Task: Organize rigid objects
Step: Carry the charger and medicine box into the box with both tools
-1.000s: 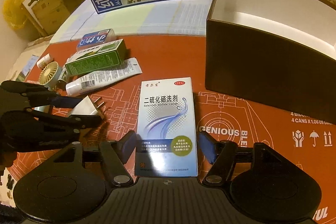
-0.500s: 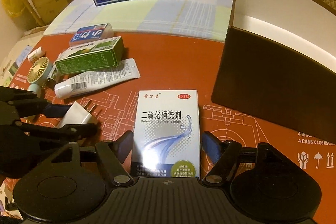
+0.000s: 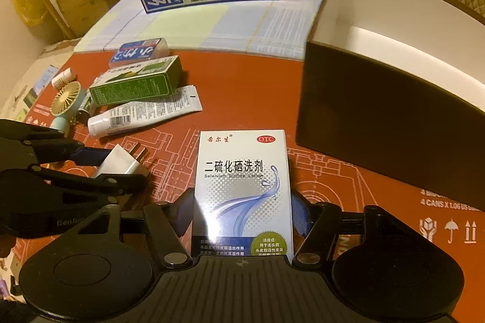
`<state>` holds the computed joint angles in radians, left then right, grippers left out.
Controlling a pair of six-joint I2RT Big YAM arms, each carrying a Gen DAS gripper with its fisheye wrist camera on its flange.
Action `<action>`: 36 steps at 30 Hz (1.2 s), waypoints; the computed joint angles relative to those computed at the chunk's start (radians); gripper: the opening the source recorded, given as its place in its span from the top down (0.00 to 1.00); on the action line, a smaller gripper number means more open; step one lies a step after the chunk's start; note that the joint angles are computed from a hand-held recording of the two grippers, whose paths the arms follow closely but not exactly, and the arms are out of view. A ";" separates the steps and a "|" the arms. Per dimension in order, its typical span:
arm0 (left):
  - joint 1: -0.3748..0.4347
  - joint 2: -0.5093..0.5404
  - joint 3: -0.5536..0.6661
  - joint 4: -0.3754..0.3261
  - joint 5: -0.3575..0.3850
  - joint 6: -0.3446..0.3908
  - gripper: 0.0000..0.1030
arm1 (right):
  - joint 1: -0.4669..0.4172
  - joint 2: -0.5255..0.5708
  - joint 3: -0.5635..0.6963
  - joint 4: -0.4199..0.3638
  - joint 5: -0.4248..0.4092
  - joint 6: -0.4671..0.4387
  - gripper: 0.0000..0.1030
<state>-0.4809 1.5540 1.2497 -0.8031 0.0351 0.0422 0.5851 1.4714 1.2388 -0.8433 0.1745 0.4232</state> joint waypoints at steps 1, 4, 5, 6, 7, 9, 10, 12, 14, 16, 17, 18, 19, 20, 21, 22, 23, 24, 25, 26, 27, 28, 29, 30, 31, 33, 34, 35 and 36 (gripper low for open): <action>-0.002 -0.006 0.001 -0.002 0.000 -0.004 0.65 | -0.002 -0.012 -0.005 0.000 -0.005 0.000 0.41; -0.007 -0.031 0.001 0.003 0.005 -0.015 0.65 | -0.009 -0.058 -0.023 0.002 -0.020 -0.005 0.41; -0.008 -0.039 0.003 0.004 0.007 -0.018 0.65 | -0.012 -0.075 -0.030 0.002 -0.023 -0.007 0.41; -0.011 -0.046 0.006 0.003 0.008 -0.021 0.65 | -0.014 -0.095 -0.037 0.004 -0.024 -0.011 0.41; -0.014 -0.054 0.013 0.002 0.010 -0.024 0.65 | -0.018 -0.110 -0.041 0.002 -0.028 -0.013 0.41; -0.021 -0.065 0.024 0.008 0.011 -0.027 0.65 | -0.027 -0.142 -0.047 -0.005 -0.037 -0.013 0.41; -0.026 -0.070 0.033 0.011 0.013 -0.028 0.65 | -0.033 -0.160 -0.049 -0.008 -0.039 -0.014 0.41; -0.034 -0.074 0.052 0.016 0.020 -0.031 0.65 | -0.045 -0.192 -0.050 -0.016 -0.039 -0.019 0.41; -0.045 -0.072 0.080 0.019 0.030 -0.033 0.65 | -0.061 -0.221 -0.047 -0.024 -0.038 -0.026 0.41; -0.057 -0.065 0.114 0.017 0.044 -0.035 0.65 | -0.084 -0.247 -0.040 -0.035 -0.035 -0.032 0.41; -0.063 -0.061 0.128 0.020 0.049 -0.035 0.65 | -0.097 -0.261 -0.038 -0.037 -0.035 -0.039 0.41; -0.069 -0.056 0.144 0.023 0.053 -0.032 0.65 | -0.111 -0.274 -0.035 -0.039 -0.032 -0.045 0.41; -0.076 -0.048 0.162 0.026 0.055 -0.029 0.65 | -0.126 -0.286 -0.031 -0.042 -0.029 -0.052 0.41; -0.084 -0.038 0.184 0.029 0.057 -0.026 0.65 | -0.143 -0.298 -0.027 -0.043 -0.025 -0.060 0.41; -0.090 -0.028 0.204 0.032 0.059 -0.025 0.65 | -0.160 -0.308 -0.022 -0.045 -0.021 -0.069 0.41; -0.097 -0.014 0.228 0.037 0.062 -0.023 0.65 | -0.178 -0.317 -0.016 -0.047 -0.017 -0.078 0.41; -0.102 0.000 0.249 0.039 0.064 -0.022 0.65 | -0.198 -0.323 -0.009 -0.049 -0.014 -0.088 0.41; -0.109 0.015 0.272 0.040 0.065 -0.022 0.65 | -0.220 -0.330 -0.003 -0.049 -0.016 -0.100 0.41; -0.117 0.033 0.302 0.038 0.065 -0.021 0.65 | -0.244 -0.335 0.002 -0.048 -0.016 -0.111 0.41; -0.125 0.048 0.323 0.038 0.063 -0.020 0.65 | -0.264 -0.339 0.007 -0.049 -0.009 -0.121 0.41; -0.133 0.063 0.345 0.040 0.061 -0.018 0.65 | -0.284 -0.339 0.017 -0.049 -0.001 -0.133 0.41; -0.141 0.082 0.371 0.039 0.059 -0.018 0.65 | -0.306 -0.337 0.028 -0.049 0.006 -0.149 0.41; -0.148 0.101 0.397 0.035 0.056 -0.019 0.65 | -0.323 -0.336 0.034 -0.048 0.009 -0.161 0.41; -0.155 0.121 0.422 0.029 0.056 -0.020 0.65 | -0.344 -0.329 0.044 -0.048 0.014 -0.173 0.41; -0.161 0.141 0.449 0.021 0.056 -0.022 0.65 | -0.364 -0.325 0.050 -0.046 0.010 -0.185 0.41; -0.176 0.176 0.494 0.008 0.047 -0.026 0.65 | -0.402 -0.312 0.063 -0.047 0.008 -0.209 0.41; -0.183 0.200 0.522 -0.002 0.041 -0.026 0.65 | -0.419 -0.303 0.070 -0.049 0.009 -0.219 0.41; -0.188 0.220 0.545 -0.011 0.035 -0.030 0.65 | -0.435 -0.295 0.075 -0.050 0.008 -0.228 0.41; -0.193 0.243 0.573 -0.024 0.031 -0.035 0.65 | -0.451 -0.285 0.080 -0.051 0.004 -0.237 0.41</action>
<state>-0.6743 1.7974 1.8225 -0.8271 0.0662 0.0074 0.1343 1.1863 1.3188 -0.8947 0.1786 0.1860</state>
